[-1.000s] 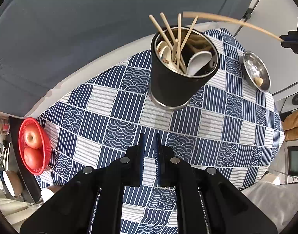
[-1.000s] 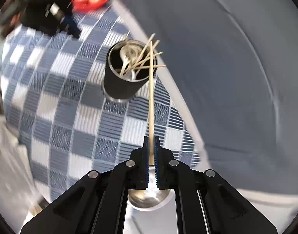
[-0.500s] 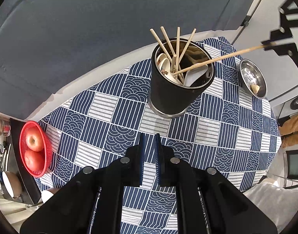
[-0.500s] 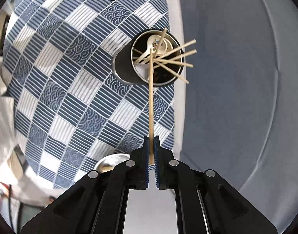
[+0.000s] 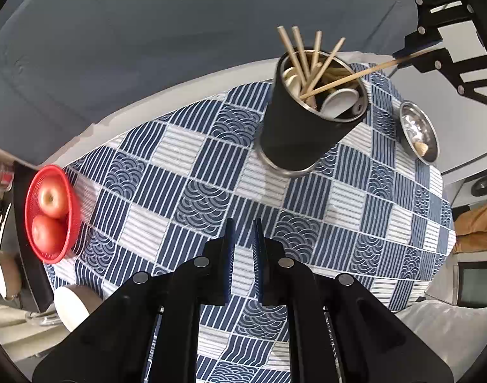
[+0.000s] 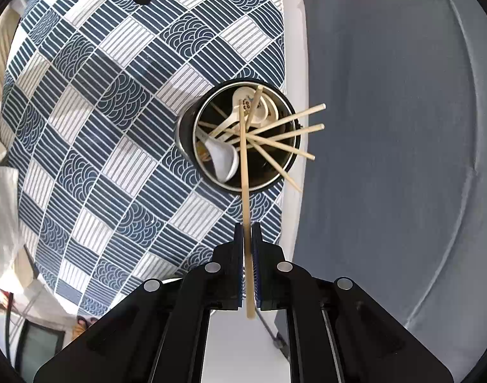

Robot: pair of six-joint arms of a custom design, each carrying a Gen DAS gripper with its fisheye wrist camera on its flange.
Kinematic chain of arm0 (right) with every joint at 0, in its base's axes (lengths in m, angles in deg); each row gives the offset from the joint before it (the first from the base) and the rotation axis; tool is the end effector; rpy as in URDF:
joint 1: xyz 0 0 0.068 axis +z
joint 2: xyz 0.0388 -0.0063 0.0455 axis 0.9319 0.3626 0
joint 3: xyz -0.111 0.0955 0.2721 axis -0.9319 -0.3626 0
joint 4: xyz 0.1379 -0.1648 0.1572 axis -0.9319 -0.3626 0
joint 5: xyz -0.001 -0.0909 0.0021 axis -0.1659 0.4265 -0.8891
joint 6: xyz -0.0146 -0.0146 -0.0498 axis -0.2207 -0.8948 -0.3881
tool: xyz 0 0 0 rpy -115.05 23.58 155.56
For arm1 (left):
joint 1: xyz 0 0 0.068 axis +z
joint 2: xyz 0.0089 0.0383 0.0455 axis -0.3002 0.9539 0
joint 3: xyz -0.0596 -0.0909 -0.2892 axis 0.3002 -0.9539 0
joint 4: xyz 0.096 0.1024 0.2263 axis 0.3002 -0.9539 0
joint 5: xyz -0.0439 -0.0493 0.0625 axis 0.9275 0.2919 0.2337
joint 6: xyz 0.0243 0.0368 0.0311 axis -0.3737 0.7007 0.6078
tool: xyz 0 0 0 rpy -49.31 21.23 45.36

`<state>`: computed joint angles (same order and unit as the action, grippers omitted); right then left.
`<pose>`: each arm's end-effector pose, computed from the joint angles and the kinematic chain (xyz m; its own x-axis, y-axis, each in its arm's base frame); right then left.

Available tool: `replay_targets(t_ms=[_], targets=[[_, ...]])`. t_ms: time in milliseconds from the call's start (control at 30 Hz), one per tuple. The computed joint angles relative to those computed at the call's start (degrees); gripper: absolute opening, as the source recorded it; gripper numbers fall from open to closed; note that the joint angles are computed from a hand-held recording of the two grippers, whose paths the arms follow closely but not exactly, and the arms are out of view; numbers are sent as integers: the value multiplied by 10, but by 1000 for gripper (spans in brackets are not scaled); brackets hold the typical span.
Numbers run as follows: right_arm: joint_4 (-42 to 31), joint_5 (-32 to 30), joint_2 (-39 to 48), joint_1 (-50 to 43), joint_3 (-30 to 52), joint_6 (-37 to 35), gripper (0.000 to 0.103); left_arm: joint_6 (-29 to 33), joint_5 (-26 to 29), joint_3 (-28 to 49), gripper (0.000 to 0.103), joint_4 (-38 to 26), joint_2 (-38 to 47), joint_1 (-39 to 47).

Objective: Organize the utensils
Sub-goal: 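Carry the chopstick with the right gripper over the holder and lower it in, then open the right gripper to release the chopstick into the holder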

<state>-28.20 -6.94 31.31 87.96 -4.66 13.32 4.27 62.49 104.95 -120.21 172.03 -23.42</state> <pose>0.2934 0.0862 0.3145 -0.5869 -0.7643 0.2671 -0.8009 0.4998 -0.3298 0.3286 -0.0411 0.2787 -0.5632 0.7976 -0.2161 0.8219 0.5678 -0.0464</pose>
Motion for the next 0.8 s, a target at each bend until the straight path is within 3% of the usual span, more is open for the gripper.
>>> replay_targets(t_ms=[200, 533, 667, 700, 733, 767, 800], targets=[[7, 0, 15, -6, 3, -18, 5, -1, -16, -9, 12, 2, -1, 8], [-40, 103, 7, 45, -21, -120, 5, -5, 5, -15, 16, 4, -3, 7], [3, 100, 6, 53, -30, -136, 7, -13, 10, -23, 20, 9, -9, -2], [8, 97, 9, 53, -28, -128, 15, -14, 10, -26, 31, 13, -13, -5], [3, 89, 18, 52, -16, -120, 44, -14, 9, -31, 46, 20, -18, -6], [19, 81, 11, 51, -16, -122, 64, -15, 8, -34, 55, 26, -24, -6], [35, 74, 2, 46, -17, -122, 90, -17, 6, -39, 70, 36, -31, -5]])
